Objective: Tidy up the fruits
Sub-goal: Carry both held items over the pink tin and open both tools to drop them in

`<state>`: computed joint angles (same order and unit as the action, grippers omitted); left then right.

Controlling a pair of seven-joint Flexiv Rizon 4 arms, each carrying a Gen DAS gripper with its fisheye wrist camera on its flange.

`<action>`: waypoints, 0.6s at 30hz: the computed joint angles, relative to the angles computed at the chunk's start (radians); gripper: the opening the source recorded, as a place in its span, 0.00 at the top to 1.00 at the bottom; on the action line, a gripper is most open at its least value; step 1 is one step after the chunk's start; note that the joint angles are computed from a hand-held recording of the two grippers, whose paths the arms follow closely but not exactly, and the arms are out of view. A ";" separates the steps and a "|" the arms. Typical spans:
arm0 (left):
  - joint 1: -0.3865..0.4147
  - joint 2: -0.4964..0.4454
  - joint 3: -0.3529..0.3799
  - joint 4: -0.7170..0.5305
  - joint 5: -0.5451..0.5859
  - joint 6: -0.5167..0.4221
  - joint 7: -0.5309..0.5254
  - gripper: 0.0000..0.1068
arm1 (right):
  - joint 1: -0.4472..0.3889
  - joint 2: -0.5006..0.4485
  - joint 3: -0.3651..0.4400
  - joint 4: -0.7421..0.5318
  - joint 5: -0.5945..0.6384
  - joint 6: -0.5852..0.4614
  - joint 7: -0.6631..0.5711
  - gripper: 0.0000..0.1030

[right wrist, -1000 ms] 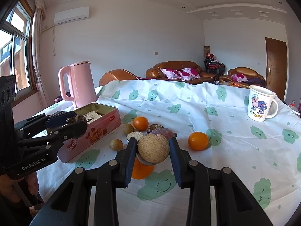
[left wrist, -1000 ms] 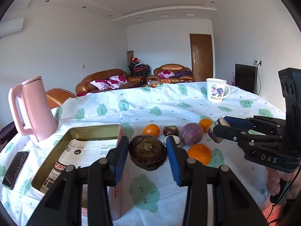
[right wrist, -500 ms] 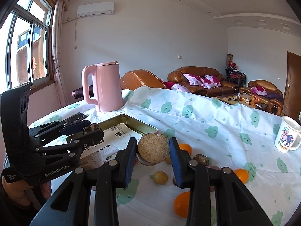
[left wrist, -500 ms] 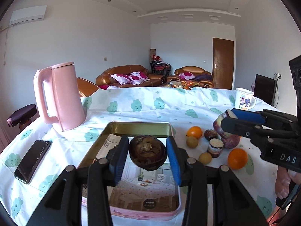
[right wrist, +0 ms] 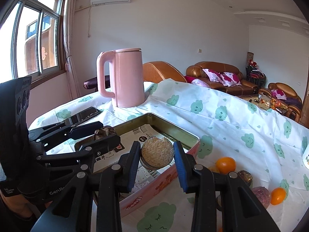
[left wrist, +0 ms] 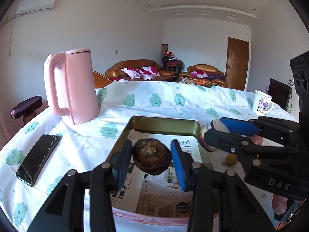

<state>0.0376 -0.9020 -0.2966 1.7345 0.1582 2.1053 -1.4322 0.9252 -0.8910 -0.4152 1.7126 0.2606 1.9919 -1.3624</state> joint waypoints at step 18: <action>0.028 -0.017 -0.016 -0.017 -0.032 -0.062 0.012 0.60 | -0.008 -0.048 -0.013 -0.059 -0.125 -0.111 0.095 0.64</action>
<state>0.0654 -0.9191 -0.3128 1.7177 0.1260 2.0438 -1.4197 0.9168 -0.9389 -0.4286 1.6536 0.1354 1.8807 -1.2672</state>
